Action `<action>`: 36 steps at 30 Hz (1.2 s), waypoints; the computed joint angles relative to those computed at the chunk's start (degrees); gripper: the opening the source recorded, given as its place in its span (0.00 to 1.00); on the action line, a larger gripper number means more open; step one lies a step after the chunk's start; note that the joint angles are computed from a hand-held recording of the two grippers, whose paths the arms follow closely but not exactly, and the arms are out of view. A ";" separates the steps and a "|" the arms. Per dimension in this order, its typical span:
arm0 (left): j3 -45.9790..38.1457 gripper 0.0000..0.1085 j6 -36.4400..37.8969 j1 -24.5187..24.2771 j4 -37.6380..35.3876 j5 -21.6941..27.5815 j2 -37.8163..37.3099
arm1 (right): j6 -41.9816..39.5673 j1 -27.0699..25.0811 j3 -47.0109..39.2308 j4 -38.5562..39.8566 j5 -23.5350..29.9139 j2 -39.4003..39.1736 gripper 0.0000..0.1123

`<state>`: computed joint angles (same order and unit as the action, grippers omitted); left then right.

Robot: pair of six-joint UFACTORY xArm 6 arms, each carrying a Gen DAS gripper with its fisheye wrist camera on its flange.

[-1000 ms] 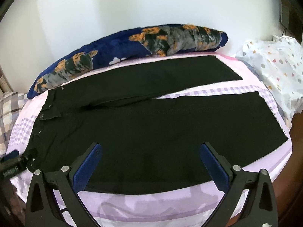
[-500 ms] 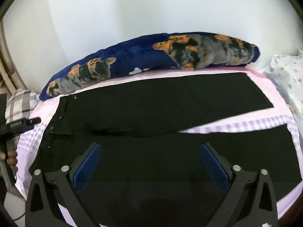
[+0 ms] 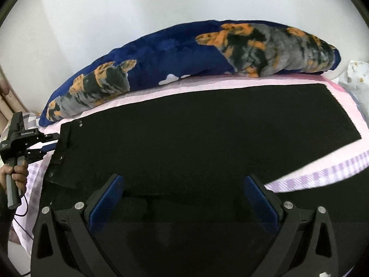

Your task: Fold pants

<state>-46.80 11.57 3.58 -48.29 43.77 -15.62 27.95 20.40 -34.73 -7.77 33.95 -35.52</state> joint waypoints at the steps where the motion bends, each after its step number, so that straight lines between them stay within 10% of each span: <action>1: -0.53 0.32 0.97 0.37 -1.42 0.67 0.86 | -0.39 0.00 -0.43 0.32 -0.60 1.04 0.92; 12: -8.35 0.20 6.46 0.88 -5.57 2.37 9.59 | -8.07 -0.95 -7.32 5.01 -6.53 12.78 0.92; 20: -11.65 0.19 8.45 0.68 -9.49 1.23 14.06 | -34.72 -2.44 -16.79 24.20 -4.43 22.37 0.92; 27: -4.81 0.08 19.24 -1.93 -19.42 -6.17 5.16 | -55.49 -5.25 -31.08 31.20 6.21 33.05 0.92; 36: 0.24 0.07 29.52 -2.71 -25.18 -4.17 -6.45 | -72.64 -9.97 -61.73 36.73 35.42 53.05 0.88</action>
<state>-46.56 41.09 0.87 -73.47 39.60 -22.07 -44.69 10.43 -96.46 28.96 69.36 17.52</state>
